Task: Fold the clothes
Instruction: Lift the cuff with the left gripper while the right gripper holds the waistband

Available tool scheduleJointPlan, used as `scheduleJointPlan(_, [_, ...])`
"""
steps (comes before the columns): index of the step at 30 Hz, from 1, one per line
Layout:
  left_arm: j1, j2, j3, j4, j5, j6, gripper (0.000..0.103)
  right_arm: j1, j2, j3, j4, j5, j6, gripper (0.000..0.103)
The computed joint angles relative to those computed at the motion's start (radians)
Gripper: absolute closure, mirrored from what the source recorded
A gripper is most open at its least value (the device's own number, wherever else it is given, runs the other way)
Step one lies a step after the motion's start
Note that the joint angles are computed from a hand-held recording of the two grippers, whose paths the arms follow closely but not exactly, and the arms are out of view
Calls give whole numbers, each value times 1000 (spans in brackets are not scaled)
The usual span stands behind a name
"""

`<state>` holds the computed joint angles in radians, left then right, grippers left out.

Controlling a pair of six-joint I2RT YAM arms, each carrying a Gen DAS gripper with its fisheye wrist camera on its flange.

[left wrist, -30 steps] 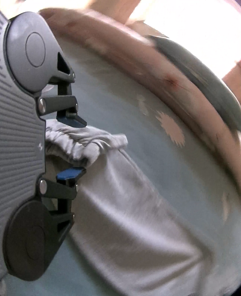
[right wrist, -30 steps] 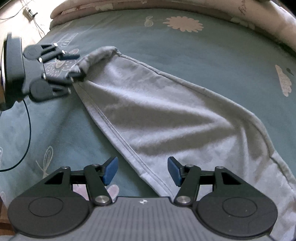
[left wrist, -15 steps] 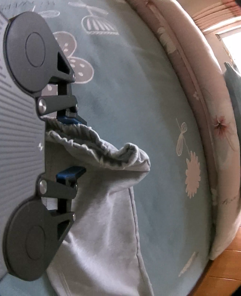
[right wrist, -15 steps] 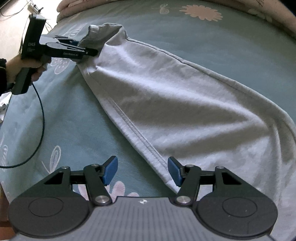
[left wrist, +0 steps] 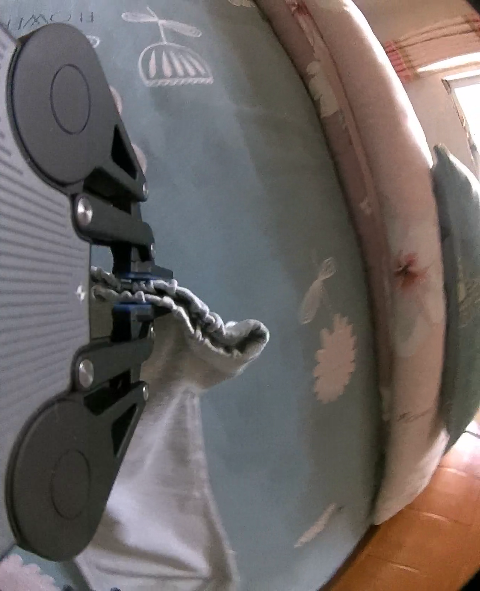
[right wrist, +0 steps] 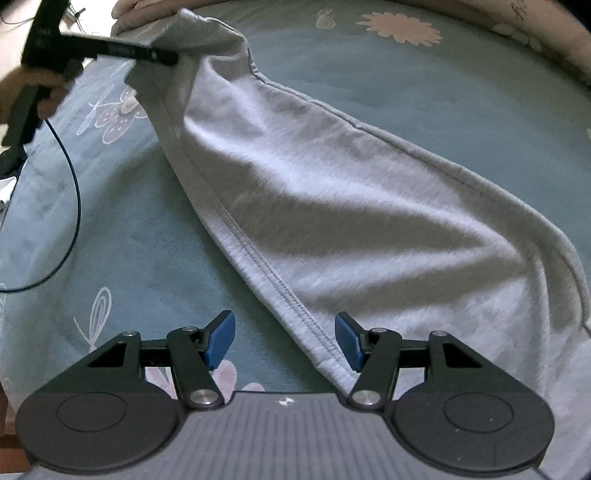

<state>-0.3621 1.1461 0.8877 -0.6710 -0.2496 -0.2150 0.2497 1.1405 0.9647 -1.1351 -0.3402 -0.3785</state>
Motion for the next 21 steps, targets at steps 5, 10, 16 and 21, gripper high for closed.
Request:
scheduleJointPlan(5, [41, 15, 16, -100, -8, -44, 93, -22, 13, 37, 37, 18, -61, 38])
scheduleJointPlan(10, [67, 58, -68, -50, 7, -100, 92, -39, 130, 137, 143, 17, -200, 39])
scheduleJointPlan(16, [88, 81, -112, 33, 17, -100, 91, -5, 440, 326, 292, -7, -395, 42])
scheduleJointPlan(21, [99, 73, -128, 48, 28, -68, 90, 17, 700, 547, 216, -39, -487, 56])
